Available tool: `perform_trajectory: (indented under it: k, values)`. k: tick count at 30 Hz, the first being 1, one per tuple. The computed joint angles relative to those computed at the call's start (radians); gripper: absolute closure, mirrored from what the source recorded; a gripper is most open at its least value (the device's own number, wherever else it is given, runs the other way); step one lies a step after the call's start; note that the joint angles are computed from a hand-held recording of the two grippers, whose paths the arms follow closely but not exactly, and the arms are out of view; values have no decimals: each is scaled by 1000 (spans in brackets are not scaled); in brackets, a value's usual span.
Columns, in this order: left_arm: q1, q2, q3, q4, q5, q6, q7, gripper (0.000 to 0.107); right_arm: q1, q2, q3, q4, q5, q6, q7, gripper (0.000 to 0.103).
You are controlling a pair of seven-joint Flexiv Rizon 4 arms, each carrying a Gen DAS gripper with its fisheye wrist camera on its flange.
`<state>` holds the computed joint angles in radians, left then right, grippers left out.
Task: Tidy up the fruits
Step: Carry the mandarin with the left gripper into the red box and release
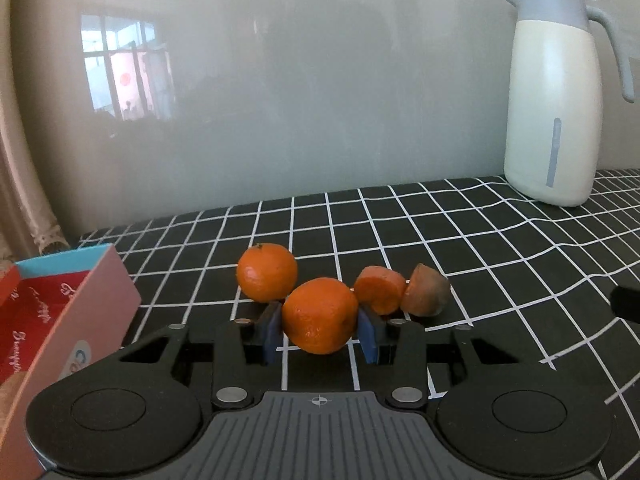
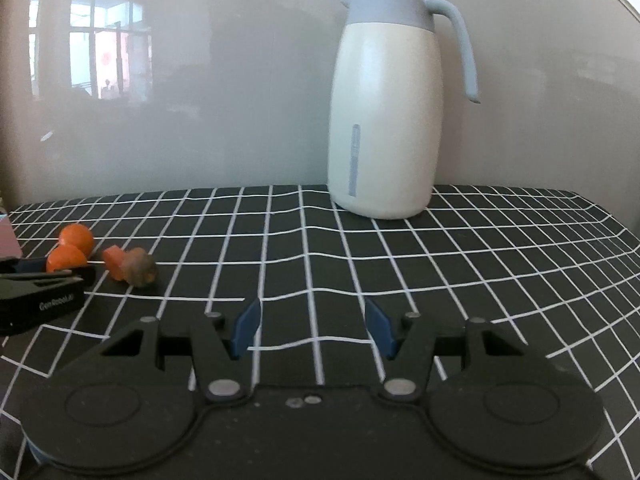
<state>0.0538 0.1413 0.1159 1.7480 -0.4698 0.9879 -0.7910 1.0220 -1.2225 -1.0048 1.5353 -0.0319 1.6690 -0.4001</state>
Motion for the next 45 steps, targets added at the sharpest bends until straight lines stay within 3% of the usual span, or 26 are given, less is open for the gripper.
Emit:
perform_trajectory:
  k: [22, 45]
  values:
    - [65, 49, 94, -45, -123, -21, 166, 66, 14, -16, -1, -102, -25, -10, 19, 46]
    - [289, -56, 146, -124, -169, -77, 172, 66, 25, -50, -4, -248, -167, -62, 117, 46]
